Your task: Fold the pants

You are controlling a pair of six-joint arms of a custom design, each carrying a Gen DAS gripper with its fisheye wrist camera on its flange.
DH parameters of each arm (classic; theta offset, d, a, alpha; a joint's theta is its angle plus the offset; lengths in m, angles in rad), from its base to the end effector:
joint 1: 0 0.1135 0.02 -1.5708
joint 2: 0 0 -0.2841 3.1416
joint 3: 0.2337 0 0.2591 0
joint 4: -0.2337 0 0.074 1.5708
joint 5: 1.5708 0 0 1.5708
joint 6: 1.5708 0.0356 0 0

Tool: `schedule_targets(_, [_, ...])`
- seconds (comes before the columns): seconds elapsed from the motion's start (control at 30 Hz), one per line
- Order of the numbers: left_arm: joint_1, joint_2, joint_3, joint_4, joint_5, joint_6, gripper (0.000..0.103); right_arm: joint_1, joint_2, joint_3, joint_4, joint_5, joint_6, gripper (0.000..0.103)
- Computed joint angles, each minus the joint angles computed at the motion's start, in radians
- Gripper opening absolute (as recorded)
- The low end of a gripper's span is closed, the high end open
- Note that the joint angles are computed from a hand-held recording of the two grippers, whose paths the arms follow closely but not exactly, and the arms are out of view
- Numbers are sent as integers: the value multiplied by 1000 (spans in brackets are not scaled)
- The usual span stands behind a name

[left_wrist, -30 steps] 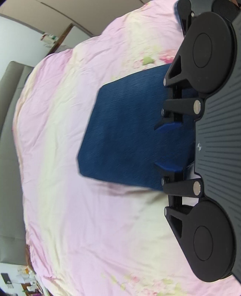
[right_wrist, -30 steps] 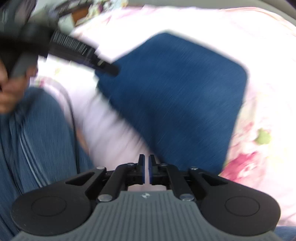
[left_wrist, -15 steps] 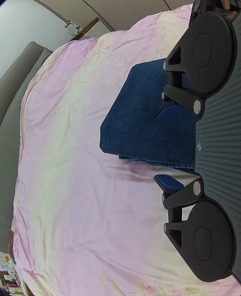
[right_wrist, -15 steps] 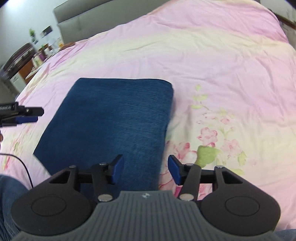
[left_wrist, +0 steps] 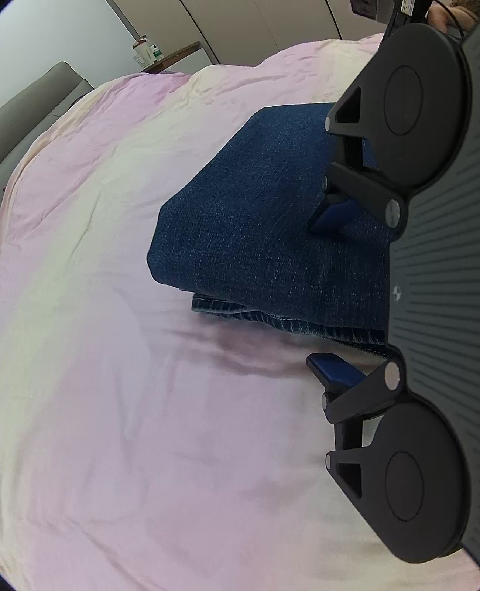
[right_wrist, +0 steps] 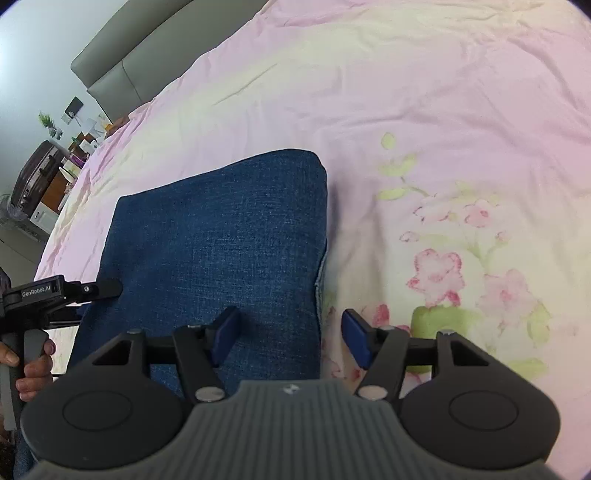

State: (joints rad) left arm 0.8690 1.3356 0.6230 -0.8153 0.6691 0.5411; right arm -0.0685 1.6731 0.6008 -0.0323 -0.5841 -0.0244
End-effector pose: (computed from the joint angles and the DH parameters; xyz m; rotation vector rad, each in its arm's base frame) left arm 0.1383 0.1294 0.1686 -0.4053 2.5689 -0.6523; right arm 0.2695 0.0012 0.1108 -0.1261 2.5615 0.7400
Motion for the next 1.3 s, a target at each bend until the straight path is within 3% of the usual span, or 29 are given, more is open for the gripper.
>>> schedule_targets(0.23, [35, 262, 81, -41, 81, 76, 78, -44, 223, 126, -2, -151, 53, 56])
schedule_targets(0.4, [35, 347, 128, -81, 100, 92, 67, -53, 287, 162, -6, -214, 84, 45])
schedule_targets(0.5, [45, 304, 111, -87, 95, 112, 61, -56, 287, 179, -35, -230, 97, 35])
schedule_targets(0.63, [53, 241, 98, -107, 94, 132, 51, -49, 204, 189, -114, -247, 93, 19])
schedule_targets(0.77, [70, 247, 115, -168, 131, 164, 40, -33, 47, 209, -243, -248, 62, 18])
schedule_targets(1.0, [137, 228, 136, -270, 201, 223, 34, 36, -152, 314, -454, -207, 45, 17])
schedule_targets(1.13, [277, 246, 263, -436, 212, 352, 33, 112, -205, 368, -478, -198, 85, 17])
schedule_targets(1.3, [411, 302, 549, -592, 138, 432, 33, 256, -167, 394, -340, -226, 273, 17])
